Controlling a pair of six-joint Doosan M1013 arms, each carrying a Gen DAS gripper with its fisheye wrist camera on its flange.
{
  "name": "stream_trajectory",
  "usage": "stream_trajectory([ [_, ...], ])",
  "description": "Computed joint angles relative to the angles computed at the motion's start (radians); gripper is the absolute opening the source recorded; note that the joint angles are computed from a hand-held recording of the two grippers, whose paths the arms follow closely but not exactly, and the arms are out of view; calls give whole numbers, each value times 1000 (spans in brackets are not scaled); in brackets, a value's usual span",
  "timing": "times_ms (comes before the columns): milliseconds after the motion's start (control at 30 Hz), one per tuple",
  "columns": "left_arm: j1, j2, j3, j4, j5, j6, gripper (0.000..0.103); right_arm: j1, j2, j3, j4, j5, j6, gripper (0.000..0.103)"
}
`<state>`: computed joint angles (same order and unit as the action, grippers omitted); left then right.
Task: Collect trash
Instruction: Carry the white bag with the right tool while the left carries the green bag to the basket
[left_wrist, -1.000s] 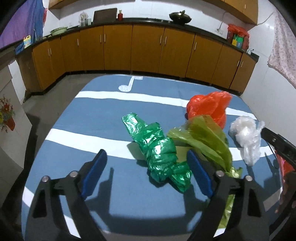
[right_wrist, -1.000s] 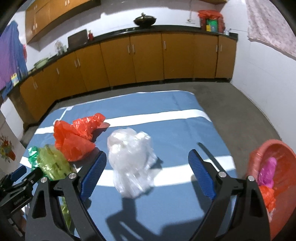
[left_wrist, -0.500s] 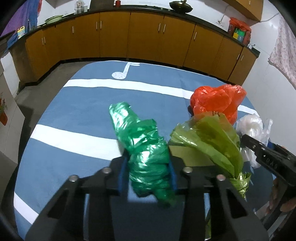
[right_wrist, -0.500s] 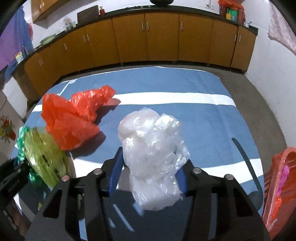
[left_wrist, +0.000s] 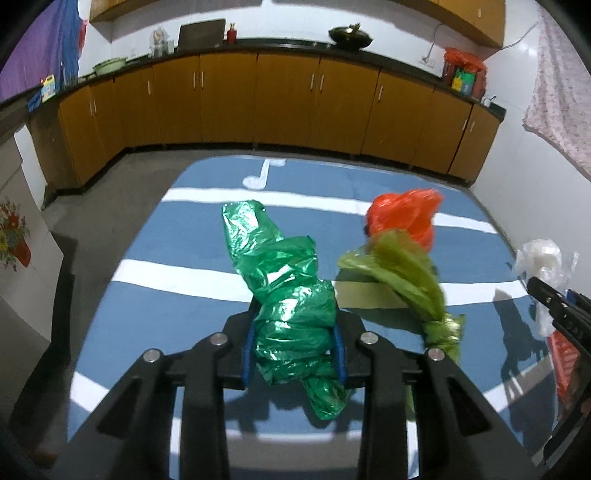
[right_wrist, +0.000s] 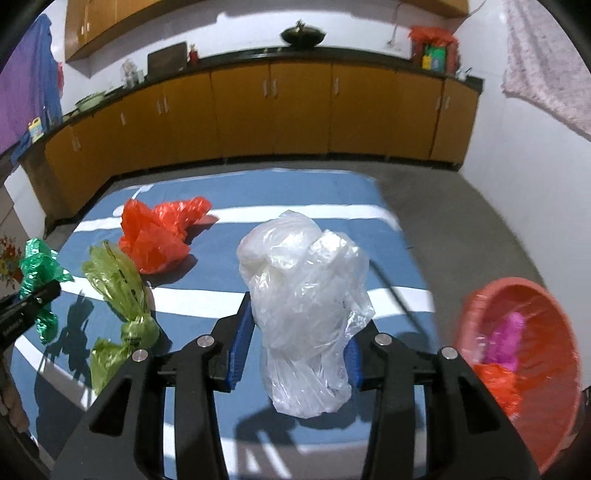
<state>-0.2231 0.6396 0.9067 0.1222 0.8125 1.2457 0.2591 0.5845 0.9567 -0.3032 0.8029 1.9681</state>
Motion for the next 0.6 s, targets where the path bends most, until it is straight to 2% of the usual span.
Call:
stream_trajectory([
  [300,-40,-96,100,-53,-116,113,32,-3,-113,143,-162,-63,155,43],
  [600,-90,-137,134,-72,-178,198,32,-18,-197,251,-299,-88,322,43],
])
